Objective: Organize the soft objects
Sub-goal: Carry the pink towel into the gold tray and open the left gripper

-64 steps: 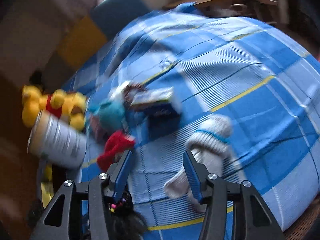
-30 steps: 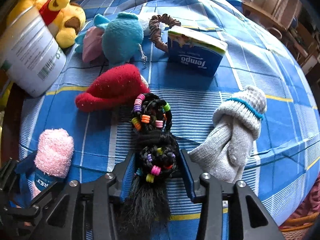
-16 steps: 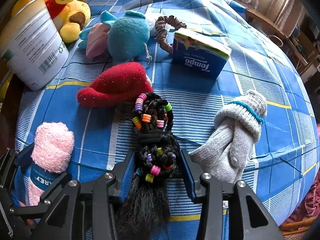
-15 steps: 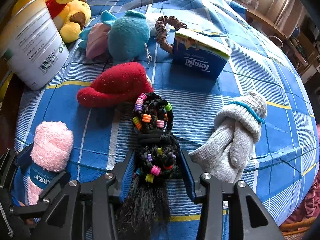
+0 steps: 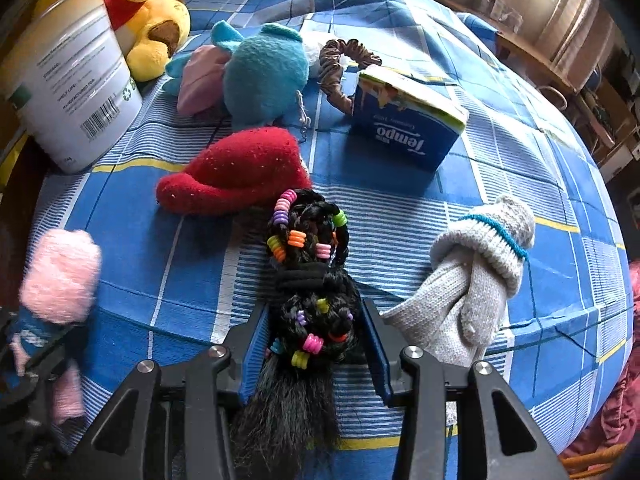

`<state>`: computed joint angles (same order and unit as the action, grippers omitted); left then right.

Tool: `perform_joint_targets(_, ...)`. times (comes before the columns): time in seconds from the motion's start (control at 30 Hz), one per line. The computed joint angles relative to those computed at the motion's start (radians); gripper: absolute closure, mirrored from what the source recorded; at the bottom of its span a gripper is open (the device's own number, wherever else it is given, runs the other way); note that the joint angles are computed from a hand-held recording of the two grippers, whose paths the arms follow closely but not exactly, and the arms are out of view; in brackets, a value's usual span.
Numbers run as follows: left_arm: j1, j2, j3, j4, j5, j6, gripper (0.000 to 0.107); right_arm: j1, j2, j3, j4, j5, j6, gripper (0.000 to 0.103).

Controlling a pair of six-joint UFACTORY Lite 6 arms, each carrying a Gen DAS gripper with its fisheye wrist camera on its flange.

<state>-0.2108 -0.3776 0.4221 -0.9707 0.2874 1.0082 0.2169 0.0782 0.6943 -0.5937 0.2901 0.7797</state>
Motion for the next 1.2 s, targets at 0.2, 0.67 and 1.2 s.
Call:
perform_joint_targets(0.2, 0.203, -0.122, 0.033, 0.08, 0.211, -0.041, 0.073, 0.006, -0.003, -0.008, -0.054, -0.003, 0.051, 0.059)
perform_joint_targets(0.67, 0.865, 0.257, 0.335, 0.032, 0.495, 0.121, 0.072, 0.024, -0.005, -0.014, -0.14, 0.011, 0.132, 0.059)
perform_joint_targets(1.2, 0.853, 0.372, 0.347, 0.038, 0.377, 0.141, 0.046, 0.027, -0.003, -0.013, -0.153, 0.013, 0.143, 0.059)
